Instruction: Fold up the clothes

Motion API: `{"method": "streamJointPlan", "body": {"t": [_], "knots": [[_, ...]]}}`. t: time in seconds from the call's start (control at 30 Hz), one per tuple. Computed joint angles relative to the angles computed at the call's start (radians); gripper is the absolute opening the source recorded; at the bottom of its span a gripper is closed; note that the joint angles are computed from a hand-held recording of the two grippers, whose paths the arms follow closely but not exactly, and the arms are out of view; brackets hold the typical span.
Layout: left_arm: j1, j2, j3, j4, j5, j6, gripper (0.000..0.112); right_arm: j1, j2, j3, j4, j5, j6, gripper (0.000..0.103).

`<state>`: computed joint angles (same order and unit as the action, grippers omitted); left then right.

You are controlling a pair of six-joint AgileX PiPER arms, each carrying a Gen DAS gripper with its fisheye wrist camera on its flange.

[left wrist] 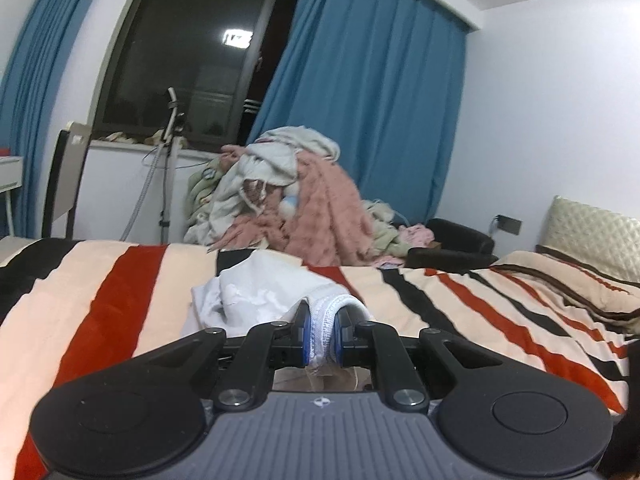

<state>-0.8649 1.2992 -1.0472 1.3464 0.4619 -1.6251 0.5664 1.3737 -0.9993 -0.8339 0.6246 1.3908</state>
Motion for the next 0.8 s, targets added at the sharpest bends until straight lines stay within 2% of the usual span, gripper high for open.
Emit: {"method": "streamJointPlan", "body": {"t": [0.07, 0.17, 0.33, 0.43, 0.53, 0.67, 0.73, 0.77, 0.8], "knots": [[0.028, 0.01, -0.021, -0.073, -0.013, 0.061, 0.012, 0.019, -0.014, 0.035, -0.184, 0.013, 0.162, 0.086], [0.051, 0.008, -0.027, -0.196, 0.002, 0.15, 0.012, 0.023, 0.016, 0.027, -0.272, 0.022, 0.208, 0.086], [0.115, 0.025, -0.05, -0.531, 0.028, 0.439, 0.014, 0.062, 0.054, 0.053, -0.563, 0.127, 0.456, 0.086], [0.139, 0.028, -0.05, -0.661, 0.047, 0.557, 0.016, 0.042, 0.044, 0.064, -0.612, 0.118, 0.506, 0.086], [0.112, 0.038, -0.043, -0.633, 0.094, 0.549, 0.018, -0.002, 0.022, 0.064, -0.557, 0.05, 0.465, 0.086], [0.062, 0.076, -0.071, -0.587, 0.19, 0.542, 0.038, -0.045, -0.028, 0.082, -0.436, -0.103, 0.322, 0.086], [0.035, 0.104, -0.095, -0.571, 0.25, 0.558, 0.054, -0.009, -0.04, 0.092, -0.415, -0.112, 0.244, 0.086], [0.019, 0.123, -0.107, -0.554, 0.286, 0.561, 0.062, 0.028, -0.037, 0.091, -0.415, -0.088, 0.2, 0.086], [0.001, 0.144, -0.119, -0.53, 0.325, 0.56, 0.066, 0.068, -0.03, 0.088, -0.419, -0.061, 0.156, 0.086]]}}
